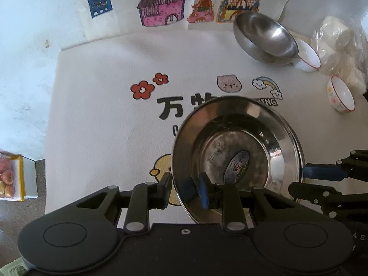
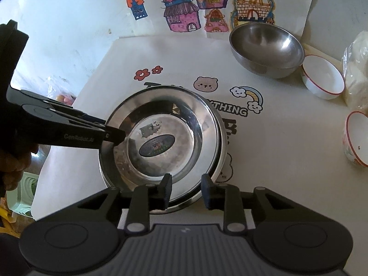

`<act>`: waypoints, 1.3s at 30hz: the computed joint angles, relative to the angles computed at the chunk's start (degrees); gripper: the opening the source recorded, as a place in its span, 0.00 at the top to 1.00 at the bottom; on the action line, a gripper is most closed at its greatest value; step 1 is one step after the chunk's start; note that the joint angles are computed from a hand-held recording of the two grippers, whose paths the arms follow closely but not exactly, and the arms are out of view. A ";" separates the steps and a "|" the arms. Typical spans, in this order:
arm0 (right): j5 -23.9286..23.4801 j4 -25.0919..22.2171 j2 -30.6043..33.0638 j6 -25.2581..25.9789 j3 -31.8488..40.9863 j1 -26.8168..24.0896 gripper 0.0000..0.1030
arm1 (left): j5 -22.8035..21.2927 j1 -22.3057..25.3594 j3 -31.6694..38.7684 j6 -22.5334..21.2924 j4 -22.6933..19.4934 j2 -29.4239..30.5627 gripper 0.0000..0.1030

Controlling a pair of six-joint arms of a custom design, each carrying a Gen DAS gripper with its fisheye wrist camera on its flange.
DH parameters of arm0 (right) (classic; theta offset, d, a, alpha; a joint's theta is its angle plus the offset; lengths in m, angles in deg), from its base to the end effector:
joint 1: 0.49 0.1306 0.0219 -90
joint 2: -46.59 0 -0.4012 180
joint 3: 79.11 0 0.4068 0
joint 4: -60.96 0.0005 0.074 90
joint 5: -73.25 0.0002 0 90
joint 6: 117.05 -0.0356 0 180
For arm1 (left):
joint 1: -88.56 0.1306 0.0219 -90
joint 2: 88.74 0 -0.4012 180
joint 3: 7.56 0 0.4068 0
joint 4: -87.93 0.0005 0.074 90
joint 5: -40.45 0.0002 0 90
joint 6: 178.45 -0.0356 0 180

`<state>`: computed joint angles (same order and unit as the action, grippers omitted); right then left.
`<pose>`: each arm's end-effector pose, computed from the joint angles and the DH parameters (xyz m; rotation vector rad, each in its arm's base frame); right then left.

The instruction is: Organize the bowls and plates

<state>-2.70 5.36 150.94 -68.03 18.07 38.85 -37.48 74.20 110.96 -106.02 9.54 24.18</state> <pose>0.4501 0.3571 0.3719 0.1157 2.6179 0.1625 0.5938 -0.1602 0.4358 0.8197 2.7010 -0.2863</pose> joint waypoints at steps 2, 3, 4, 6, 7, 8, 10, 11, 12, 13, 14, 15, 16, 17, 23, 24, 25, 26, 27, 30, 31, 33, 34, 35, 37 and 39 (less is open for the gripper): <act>0.49 0.17 -0.34 -0.31 -0.37 0.03 0.59 | 0.05 0.12 0.01 0.59 0.48 -0.23 0.67; 0.62 0.31 -0.50 -0.48 -0.59 0.04 0.55 | 0.06 0.16 0.01 0.91 0.79 -0.34 0.66; 0.78 0.49 -0.70 -0.67 -0.87 0.04 0.53 | -0.03 0.13 0.04 1.15 1.06 -0.40 0.62; 1.31 0.69 -1.07 -1.30 -1.37 0.11 0.43 | -0.08 0.11 0.05 1.56 1.75 -0.57 0.52; 1.51 0.91 -1.30 -1.53 -1.73 0.09 0.40 | 0.03 0.10 0.02 1.76 2.10 -0.67 0.44; 1.78 1.13 -1.49 -1.87 -2.05 0.10 0.36 | 0.18 0.08 0.00 1.87 2.51 -0.76 0.38; 2.57 1.84 -1.96 -3.21 -2.91 0.12 0.30 | -0.05 -0.09 -0.03 2.07 3.37 -0.93 0.29; 2.96 2.50 -2.28 -4.07 -3.51 0.13 0.25 | -0.36 -0.21 0.00 2.07 3.95 -0.96 0.24; 3.24 3.18 -2.56 -4.93 -4.03 0.04 0.20 | -0.75 -0.30 0.08 2.02 4.44 -0.94 0.22; 3.54 4.16 -2.97 -5.86 -4.71 -0.06 0.19 | -1.04 -0.38 0.27 1.87 4.75 -0.86 0.18; 4.06 5.51 -3.51 -6.83 -5.54 -0.11 0.18 | -1.27 -0.43 0.76 1.48 4.87 -0.55 0.13; 5.03 7.14 -4.19 -8.06 -6.52 -0.12 0.14 | -1.49 -0.48 1.27 1.10 4.92 -0.23 0.11; 5.84 8.17 -4.64 -8.86 -7.15 -0.17 0.12 | -1.76 -0.60 1.84 0.75 4.99 0.13 0.06; 6.71 8.88 -4.98 -9.53 -7.61 -0.20 0.08 | -1.94 -0.72 2.48 0.39 5.13 0.56 0.04; 10.73 12.43 -7.41 -14.74 -10.82 -0.97 0.00 | -0.08 -1.68 9.14 1.01 4.24 4.88 0.01; 11.28 12.47 -7.65 -15.70 -11.14 -1.19 0.00 | 0.36 -1.94 10.58 1.44 3.99 5.82 0.01; 11.65 12.53 -7.82 -16.41 -11.44 -1.36 0.00 | 0.56 -2.26 11.83 1.88 3.92 6.66 0.01; 12.03 12.56 -7.97 -17.37 -11.72 -1.50 0.00 | 0.58 -2.69 13.10 2.35 3.94 7.55 0.01; 12.07 12.72 -8.12 -18.23 -11.99 -1.82 0.00 | 0.87 -3.04 14.31 2.74 4.01 8.41 0.01; 12.33 12.89 -8.23 -20.21 -12.56 -2.63 0.00 | 1.57 -4.13 18.38 4.18 3.91 11.33 0.01; 12.58 12.93 -8.14 -20.77 -12.58 -3.00 0.00 | 1.81 -4.45 19.73 4.62 3.85 12.29 0.01; 12.83 13.41 -7.85 -21.33 -12.48 -3.75 0.00 | 2.06 -5.20 23.03 5.44 3.60 14.70 0.01; 12.57 14.02 -7.68 -21.31 -12.49 -4.33 0.00 | 1.90 -5.63 24.93 5.74 3.32 16.06 0.01; 12.27 14.43 -7.56 -21.46 -12.45 -4.98 0.00 | 1.78 -6.03 26.46 5.82 3.38 17.23 0.01; 12.17 15.56 -7.32 -21.48 -12.25 -6.31 0.00 | 2.29 -6.63 29.45 5.74 4.18 19.56 0.01; 12.09 16.70 -6.91 -21.36 -11.93 -7.68 0.00 | 3.00 -7.11 34.71 5.86 2.29 23.00 0.01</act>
